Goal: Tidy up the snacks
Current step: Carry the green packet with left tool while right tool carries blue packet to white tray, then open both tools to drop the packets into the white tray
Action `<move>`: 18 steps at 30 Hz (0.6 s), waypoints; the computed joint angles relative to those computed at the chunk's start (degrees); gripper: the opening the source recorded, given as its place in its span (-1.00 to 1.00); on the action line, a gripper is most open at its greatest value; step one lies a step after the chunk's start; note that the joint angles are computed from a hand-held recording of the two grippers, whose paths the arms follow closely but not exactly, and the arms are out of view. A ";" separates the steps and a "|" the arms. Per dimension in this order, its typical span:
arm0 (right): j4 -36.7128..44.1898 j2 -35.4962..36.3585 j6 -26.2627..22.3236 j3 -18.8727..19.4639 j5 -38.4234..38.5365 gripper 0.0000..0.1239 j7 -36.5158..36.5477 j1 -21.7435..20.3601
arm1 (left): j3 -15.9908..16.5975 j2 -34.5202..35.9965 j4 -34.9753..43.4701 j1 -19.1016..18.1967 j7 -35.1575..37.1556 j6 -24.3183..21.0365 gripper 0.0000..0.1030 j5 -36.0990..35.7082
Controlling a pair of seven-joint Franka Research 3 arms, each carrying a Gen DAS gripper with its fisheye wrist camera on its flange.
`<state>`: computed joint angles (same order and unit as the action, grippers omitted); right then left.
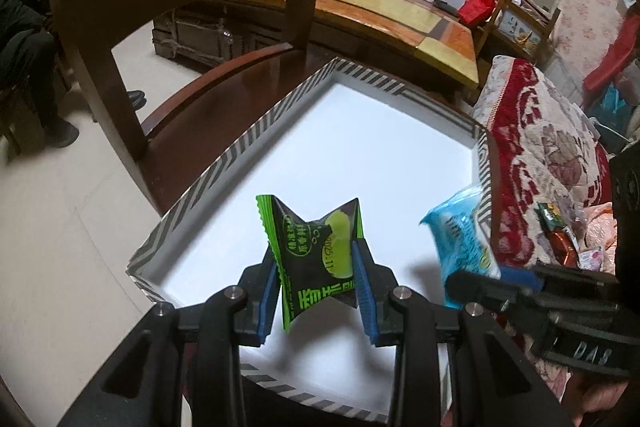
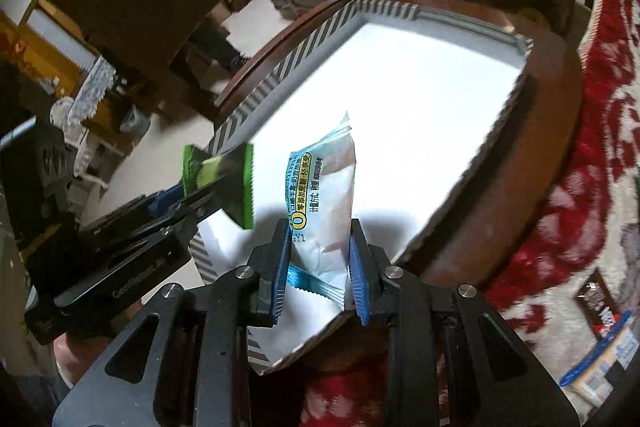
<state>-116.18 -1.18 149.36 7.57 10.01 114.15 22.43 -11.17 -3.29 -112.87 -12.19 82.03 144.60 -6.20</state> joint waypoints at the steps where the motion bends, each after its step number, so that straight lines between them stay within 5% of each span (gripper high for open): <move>1: 0.55 0.79 -0.34 0.08 0.37 -0.58 -0.45 0.12 | -0.01 0.17 0.00 0.04 -0.17 -0.14 -0.29 0.17; 14: 4.47 5.19 -3.79 -0.10 -0.58 -0.58 -0.50 1.75 | -0.41 2.01 1.24 0.54 -3.90 -3.42 -0.26 3.89; 18: 4.56 4.93 -4.31 -0.37 -3.37 -0.57 1.69 2.04 | -0.43 2.58 2.03 0.74 -6.08 -5.31 0.37 5.26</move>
